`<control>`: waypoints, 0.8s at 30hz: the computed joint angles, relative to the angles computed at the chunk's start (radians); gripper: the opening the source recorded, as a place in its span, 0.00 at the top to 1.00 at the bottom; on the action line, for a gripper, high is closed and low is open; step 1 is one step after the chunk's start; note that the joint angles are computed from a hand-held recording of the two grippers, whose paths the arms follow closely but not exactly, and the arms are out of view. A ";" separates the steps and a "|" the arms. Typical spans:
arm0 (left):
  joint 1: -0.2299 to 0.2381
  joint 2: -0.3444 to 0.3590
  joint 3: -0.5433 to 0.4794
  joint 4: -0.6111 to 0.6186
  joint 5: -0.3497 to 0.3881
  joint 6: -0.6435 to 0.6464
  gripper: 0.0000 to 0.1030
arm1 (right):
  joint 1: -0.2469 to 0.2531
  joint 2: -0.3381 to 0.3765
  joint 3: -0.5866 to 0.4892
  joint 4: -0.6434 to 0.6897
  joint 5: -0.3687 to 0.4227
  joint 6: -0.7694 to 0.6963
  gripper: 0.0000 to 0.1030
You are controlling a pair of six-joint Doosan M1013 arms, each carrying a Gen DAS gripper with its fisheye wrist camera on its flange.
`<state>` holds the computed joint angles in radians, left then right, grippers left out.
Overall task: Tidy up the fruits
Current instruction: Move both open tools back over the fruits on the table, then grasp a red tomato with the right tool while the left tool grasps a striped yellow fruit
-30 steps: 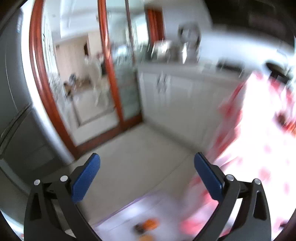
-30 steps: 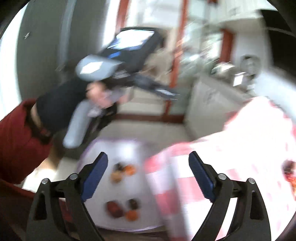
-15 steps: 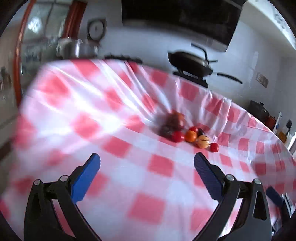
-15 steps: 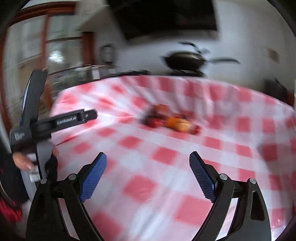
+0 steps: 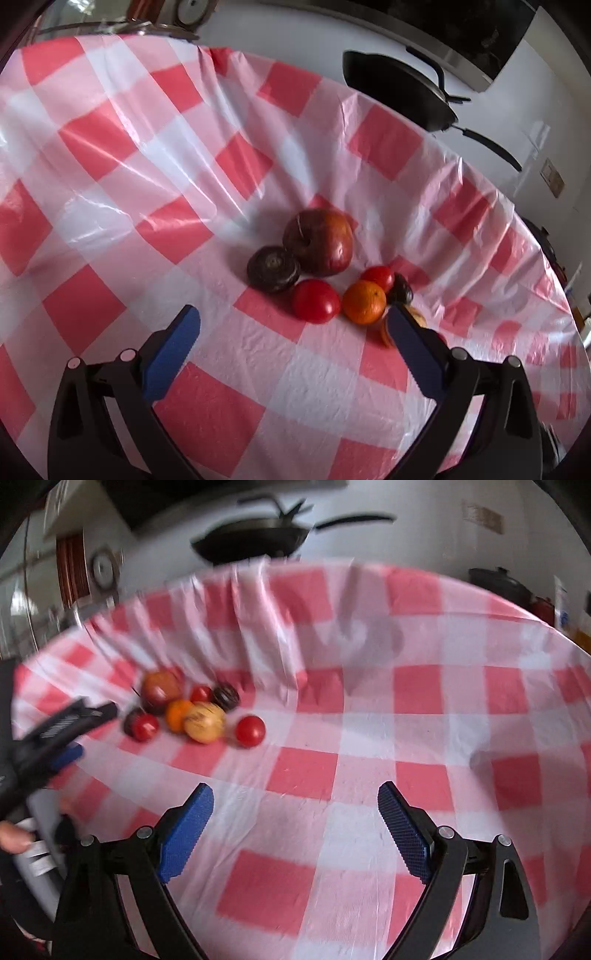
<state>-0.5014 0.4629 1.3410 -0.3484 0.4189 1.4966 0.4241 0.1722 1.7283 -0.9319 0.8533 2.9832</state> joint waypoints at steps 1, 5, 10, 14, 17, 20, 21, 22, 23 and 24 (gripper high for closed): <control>0.005 -0.002 0.007 -0.063 -0.011 0.050 0.02 | -0.013 0.012 -0.016 0.033 -0.002 -0.043 0.15; 0.010 0.003 0.002 -0.114 0.006 0.098 0.02 | -0.071 0.069 -0.088 0.150 -0.039 -0.195 0.18; 0.006 0.005 -0.001 -0.082 0.013 0.072 0.02 | -0.108 0.129 -0.166 0.257 -0.023 -0.325 0.31; 0.003 0.006 -0.008 -0.044 0.027 0.047 0.02 | -0.124 0.156 -0.198 0.312 -0.020 -0.385 0.46; -0.001 0.005 -0.008 -0.014 0.032 0.041 0.02 | -0.121 0.164 -0.201 0.301 -0.025 -0.376 0.56; -0.006 0.002 -0.004 -0.011 0.032 0.084 0.02 | -0.113 0.145 -0.171 0.280 -0.078 -0.336 0.70; -0.009 -0.002 0.001 -0.007 0.026 0.097 0.02 | -0.099 0.131 -0.154 0.221 -0.068 -0.266 0.70; -0.010 -0.004 0.004 -0.011 0.024 0.113 0.02 | -0.092 0.123 -0.146 0.200 -0.065 -0.232 0.70; -0.012 -0.006 0.006 -0.024 0.024 0.142 0.05 | -0.082 0.098 -0.116 0.160 -0.084 -0.152 0.70; -0.014 -0.007 0.005 -0.047 0.034 0.190 0.08 | -0.072 0.068 -0.077 0.111 -0.110 -0.048 0.70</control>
<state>-0.5149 0.4562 1.3463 -0.3951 0.4527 1.6871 0.3521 0.2403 1.6510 -0.8205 0.7432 2.9352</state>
